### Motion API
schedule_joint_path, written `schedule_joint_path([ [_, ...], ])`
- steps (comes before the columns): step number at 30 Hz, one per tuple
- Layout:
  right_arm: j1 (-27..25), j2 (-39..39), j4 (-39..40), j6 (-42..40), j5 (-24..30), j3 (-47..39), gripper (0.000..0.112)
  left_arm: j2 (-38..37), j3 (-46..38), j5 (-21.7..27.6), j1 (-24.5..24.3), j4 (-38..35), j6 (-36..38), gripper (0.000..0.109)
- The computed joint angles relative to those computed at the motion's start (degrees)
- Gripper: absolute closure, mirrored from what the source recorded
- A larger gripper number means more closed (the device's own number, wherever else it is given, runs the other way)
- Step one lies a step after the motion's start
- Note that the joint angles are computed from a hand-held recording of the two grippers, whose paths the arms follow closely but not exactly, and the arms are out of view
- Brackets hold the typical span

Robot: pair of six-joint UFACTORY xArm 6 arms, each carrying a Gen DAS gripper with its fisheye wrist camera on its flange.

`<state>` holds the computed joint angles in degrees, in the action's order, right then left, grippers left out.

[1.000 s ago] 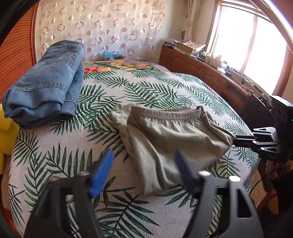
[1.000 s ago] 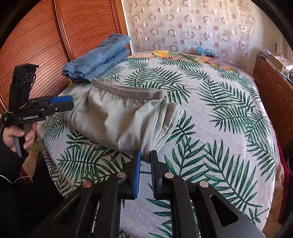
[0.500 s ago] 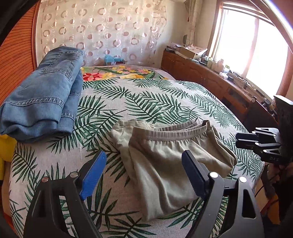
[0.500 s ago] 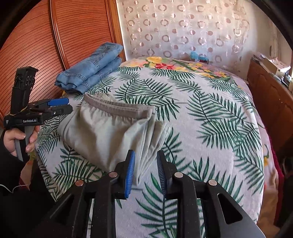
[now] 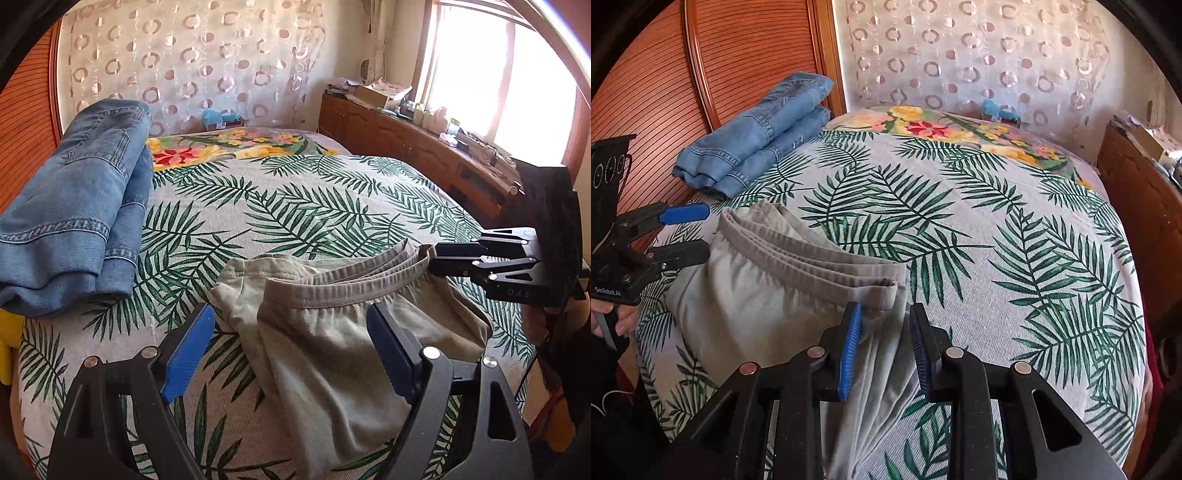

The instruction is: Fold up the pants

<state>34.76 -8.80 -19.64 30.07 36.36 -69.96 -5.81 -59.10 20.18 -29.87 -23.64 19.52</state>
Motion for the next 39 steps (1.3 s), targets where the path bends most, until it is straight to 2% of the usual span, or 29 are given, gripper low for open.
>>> schedule_joint_path([
  [7, -2.1, 2.92, 7.78, -7.28, -3.63, -1.87, 0.084, 2.26, -2.26, 1.82, 0.81, 2.0, -1.49, 0.024],
  [10, -2.29, 4.17, 10.5, -10.97, -4.09, -2.7, 0.104, 2.96, -3.16, 2.43, 1.01, 2.48, -1.51, 0.024],
  [12, -2.57, 4.67, 9.32, -10.53, -5.66, -2.86, 0.106, 3.41, -3.78, 2.79, 1.19, 3.29, -1.87, 0.024],
  [15, -3.72, 3.46, 3.39, -4.41, -10.11, -1.19, 0.106, 3.96, -4.44, 2.86, 1.43, 3.96, -2.43, 0.024],
  [17, -4.4, 3.37, 4.85, -4.74, -11.91, -0.78, 0.106, 4.46, -4.86, 3.26, 1.62, 5.38, -3.53, 0.024],
  [22, -4.76, 5.72, 8.52, -7.67, -8.53, -2.78, 0.106, 5.6, -5.55, 4.32, 1.86, 8.55, -5.9, 0.024],
  [27, -4.81, 5.92, 8.31, -6.38, -5.56, -4.16, 0.095, 6.26, -5.52, 5.15, 1.86, 9.02, -6.17, 0.024],
  [31, -4.09, 2.48, 5.41, -2.08, -4.32, -1.39, 0.072, 6.18, -4.84, 4.33, 1.7, 9.21, -6.07, 0.024],
  [39, -2.11, -2.08, -0.25, 6.95, 0.43, 2.79, 0.069, 6.27, -4.92, 4.35, 1.74, 9.14, -5.97, 0.024],
])
